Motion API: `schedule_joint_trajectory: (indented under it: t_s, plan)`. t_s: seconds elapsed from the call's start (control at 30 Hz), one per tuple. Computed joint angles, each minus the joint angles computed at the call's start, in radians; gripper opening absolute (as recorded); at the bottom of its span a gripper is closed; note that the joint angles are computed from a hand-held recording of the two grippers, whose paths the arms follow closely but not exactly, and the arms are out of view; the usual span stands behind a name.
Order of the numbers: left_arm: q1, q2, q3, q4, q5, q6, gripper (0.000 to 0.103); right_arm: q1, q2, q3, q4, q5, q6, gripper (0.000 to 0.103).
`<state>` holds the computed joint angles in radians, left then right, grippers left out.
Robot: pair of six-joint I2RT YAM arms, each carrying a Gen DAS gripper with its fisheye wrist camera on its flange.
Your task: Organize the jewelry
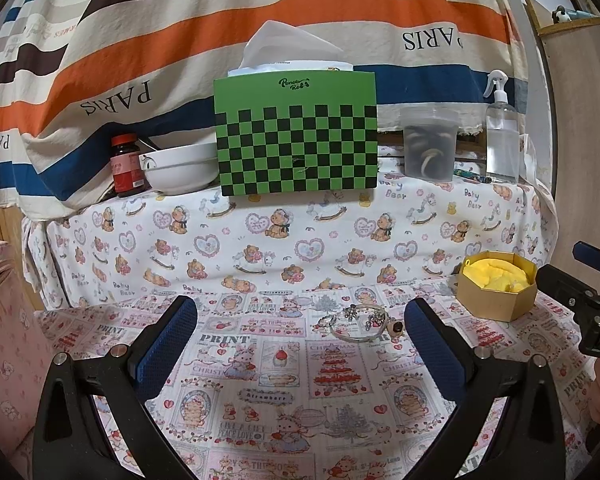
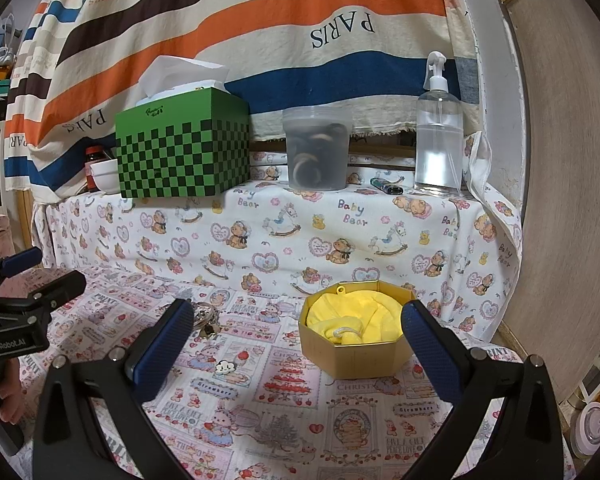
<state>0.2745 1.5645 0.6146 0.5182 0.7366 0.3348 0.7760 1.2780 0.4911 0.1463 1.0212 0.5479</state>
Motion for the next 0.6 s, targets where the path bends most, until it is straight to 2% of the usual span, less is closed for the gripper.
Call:
schedule_joint_trajectory:
  t_s: [0.43, 0.6]
  plan:
    - [-0.002, 0.007, 0.003, -0.005, -0.006, 0.0, 0.103, -0.002, 0.002, 0.002, 0.0, -0.002, 0.001, 0.103]
    - [-0.011, 0.039, 0.057, -0.072, -0.033, -0.015, 0.103, -0.004, -0.004, -0.001, -0.02, -0.006, 0.018, 0.103]
